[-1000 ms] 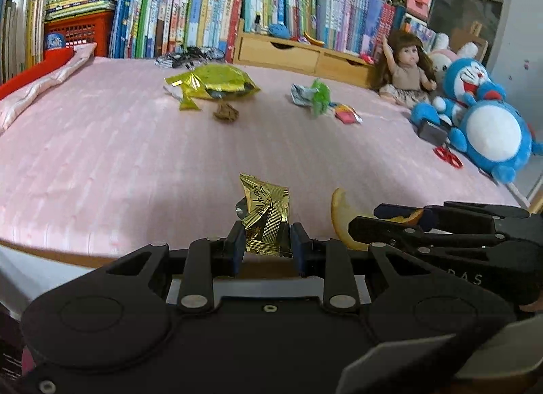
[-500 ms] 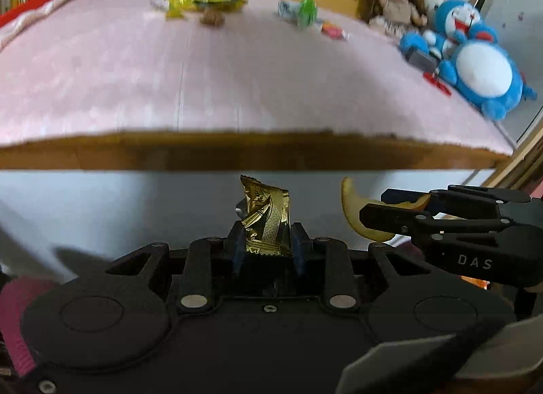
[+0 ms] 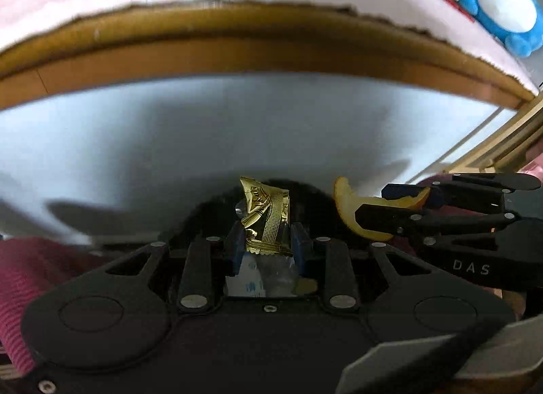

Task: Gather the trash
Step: 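Lower the gold wrapper and orange peel into the trash bin and open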

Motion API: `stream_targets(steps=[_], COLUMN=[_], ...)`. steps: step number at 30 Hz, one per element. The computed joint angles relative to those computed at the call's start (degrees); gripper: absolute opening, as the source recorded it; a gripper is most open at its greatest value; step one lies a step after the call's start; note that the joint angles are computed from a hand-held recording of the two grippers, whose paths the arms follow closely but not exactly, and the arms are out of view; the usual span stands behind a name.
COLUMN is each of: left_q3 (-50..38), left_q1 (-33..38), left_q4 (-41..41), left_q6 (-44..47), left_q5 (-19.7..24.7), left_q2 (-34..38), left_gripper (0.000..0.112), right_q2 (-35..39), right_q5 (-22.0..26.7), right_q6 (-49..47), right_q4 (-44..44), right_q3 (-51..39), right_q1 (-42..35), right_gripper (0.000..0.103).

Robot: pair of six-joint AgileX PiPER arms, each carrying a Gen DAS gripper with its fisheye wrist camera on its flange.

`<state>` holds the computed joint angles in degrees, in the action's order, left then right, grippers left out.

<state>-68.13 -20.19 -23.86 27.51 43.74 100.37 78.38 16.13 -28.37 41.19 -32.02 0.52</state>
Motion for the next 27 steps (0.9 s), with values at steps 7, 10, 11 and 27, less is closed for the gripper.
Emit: stream_targets(steps=[7,10,11,27], left_q3=[-0.85,-1.37,-1.26,-0.61], left_q1=[-0.26,-0.97,-0.90,-1.30], left_q4=[1.39,1.84,1.84,3.77], left_q6=[-0.26,-1.27,-1.24,-3.82], left_q5=[0.37,0.48,0.55,-0.48], left_q2=[2.59,3.61,3.72,4.78], left_gripper=[0.027,0.027,0.027,0.043], right_q2=[2.00,2.54,2.76,5.67], right_q5=[1.23,1.43,1.46,1.94], right_q6=[1.48,2.58,3.32,4.63], right_q4=[-0.80,-1.59,-2.23,-2.80], right_q3=[-0.47,-0.65,-0.85,-2.89], right_q1=[-0.16,0.12,0.31,0.87], right_gripper=[0.045,0.045,0.046,0.063])
